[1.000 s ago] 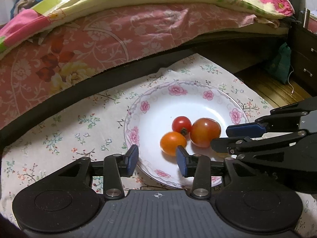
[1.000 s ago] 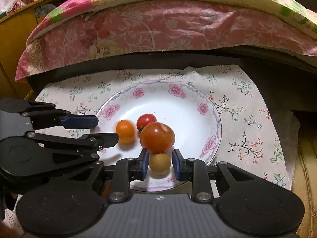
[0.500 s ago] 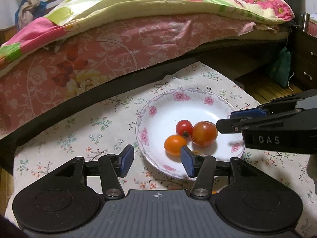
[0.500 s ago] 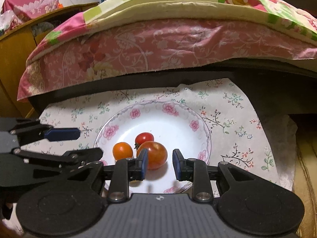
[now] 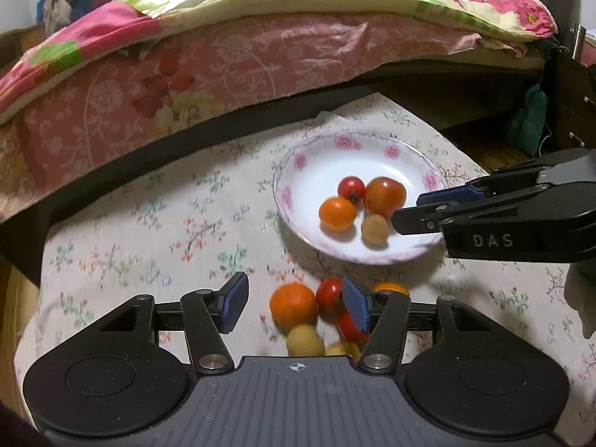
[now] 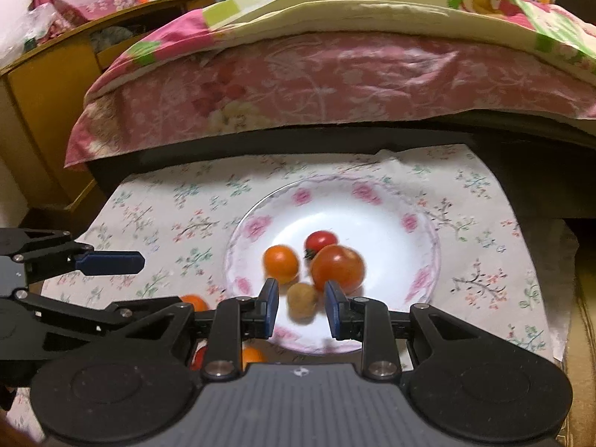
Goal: Organize fruits
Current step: 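Grasp another orange tomato with the right tool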
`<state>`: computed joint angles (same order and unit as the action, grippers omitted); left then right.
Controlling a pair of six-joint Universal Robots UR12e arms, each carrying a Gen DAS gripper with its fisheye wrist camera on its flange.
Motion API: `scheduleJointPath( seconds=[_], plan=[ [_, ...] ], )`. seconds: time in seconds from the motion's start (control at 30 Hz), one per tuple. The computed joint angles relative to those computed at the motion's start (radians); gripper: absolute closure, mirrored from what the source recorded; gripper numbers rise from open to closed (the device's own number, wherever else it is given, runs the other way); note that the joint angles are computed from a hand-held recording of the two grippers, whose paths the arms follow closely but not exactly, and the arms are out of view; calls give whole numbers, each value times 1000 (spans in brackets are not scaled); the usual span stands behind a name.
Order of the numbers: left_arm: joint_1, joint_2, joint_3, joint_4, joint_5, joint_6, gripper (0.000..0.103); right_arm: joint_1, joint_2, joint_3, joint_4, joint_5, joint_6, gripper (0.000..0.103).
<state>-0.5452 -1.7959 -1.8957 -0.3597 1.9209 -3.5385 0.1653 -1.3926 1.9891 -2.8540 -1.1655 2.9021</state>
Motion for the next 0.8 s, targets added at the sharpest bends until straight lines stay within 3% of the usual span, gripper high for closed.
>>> scheduleJointPath(
  seconds=[0.2,0.4,0.8],
  plan=[
    [-14,20,-23,-18,-6,-49,39,7,-17,12,40,9,-45,76],
    [-25,43,-48,-36,-29,-78,32,-2,-47,37,117,28,-112,76],
    [-29,24,-51,-52,-80,-33,29,17,-51,42,203,-11,-198,69]
  ],
)
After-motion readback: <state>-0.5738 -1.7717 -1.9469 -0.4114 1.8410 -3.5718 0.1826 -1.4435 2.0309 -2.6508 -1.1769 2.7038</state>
